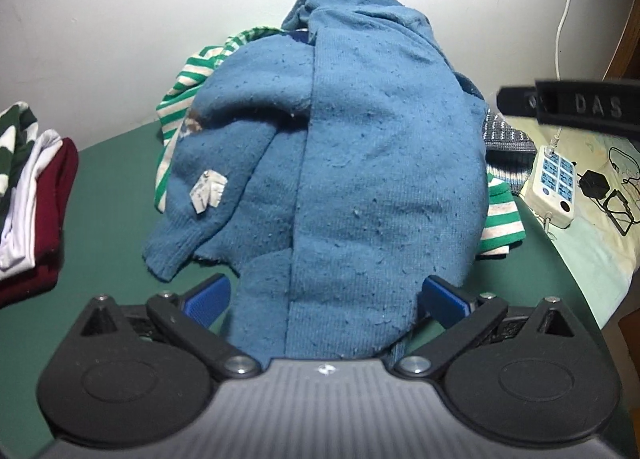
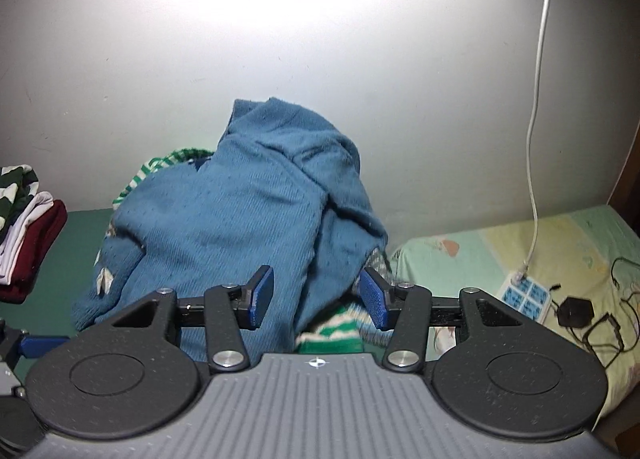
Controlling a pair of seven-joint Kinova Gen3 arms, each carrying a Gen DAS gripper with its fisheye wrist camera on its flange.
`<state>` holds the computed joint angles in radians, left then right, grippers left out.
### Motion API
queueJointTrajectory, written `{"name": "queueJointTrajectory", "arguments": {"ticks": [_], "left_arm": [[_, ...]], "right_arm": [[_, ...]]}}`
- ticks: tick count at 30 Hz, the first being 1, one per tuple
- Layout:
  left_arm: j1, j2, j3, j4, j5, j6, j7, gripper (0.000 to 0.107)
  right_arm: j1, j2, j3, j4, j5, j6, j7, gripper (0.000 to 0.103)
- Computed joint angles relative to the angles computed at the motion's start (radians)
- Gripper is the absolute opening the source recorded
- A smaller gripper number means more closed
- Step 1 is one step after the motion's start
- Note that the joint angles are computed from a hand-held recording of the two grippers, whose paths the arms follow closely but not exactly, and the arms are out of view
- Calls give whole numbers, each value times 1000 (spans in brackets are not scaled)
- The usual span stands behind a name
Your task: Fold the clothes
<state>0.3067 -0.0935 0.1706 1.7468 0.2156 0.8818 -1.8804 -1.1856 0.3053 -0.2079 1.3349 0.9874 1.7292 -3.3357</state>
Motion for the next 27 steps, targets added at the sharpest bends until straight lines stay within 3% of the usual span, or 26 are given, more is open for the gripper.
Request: {"name": "queueJointTrajectory", "arguments": {"ticks": [5, 11, 16, 17, 18, 19, 21, 23, 27], "left_arm": [[4, 72, 4, -50, 25, 23, -26, 100], [14, 98, 14, -50, 23, -10, -81, 102], [-10, 125, 0, -51, 116, 0, -153, 102], [-15, 129, -1, -51, 131, 4, -161, 102], [-19, 129, -2, -47, 143, 1, -171, 102], [-21, 125, -1, -40, 152, -7, -181, 102], [-26, 113, -3, -21, 175, -25, -205, 100], [-32, 91, -7, 2, 214, -43, -244, 86], [-16, 50, -2, 29, 198, -78, -258, 70]], "right_arm": [[84, -14, 23, 56, 30, -102, 22, 52], [165, 43, 70, 13, 57, -165, 164, 51], [199, 52, 107, 44, 72, -236, 122, 51], [202, 44, 109, 64, 83, -255, 100, 46], [206, 36, 109, 83, 92, -272, 78, 31], [214, 27, 106, 96, 92, -287, 59, 6], [212, 15, 100, 119, 107, -288, 22, 2], [200, 8, 91, 139, 132, -269, -12, 2], [171, -6, 64, 159, 168, -212, -56, 2]]}}
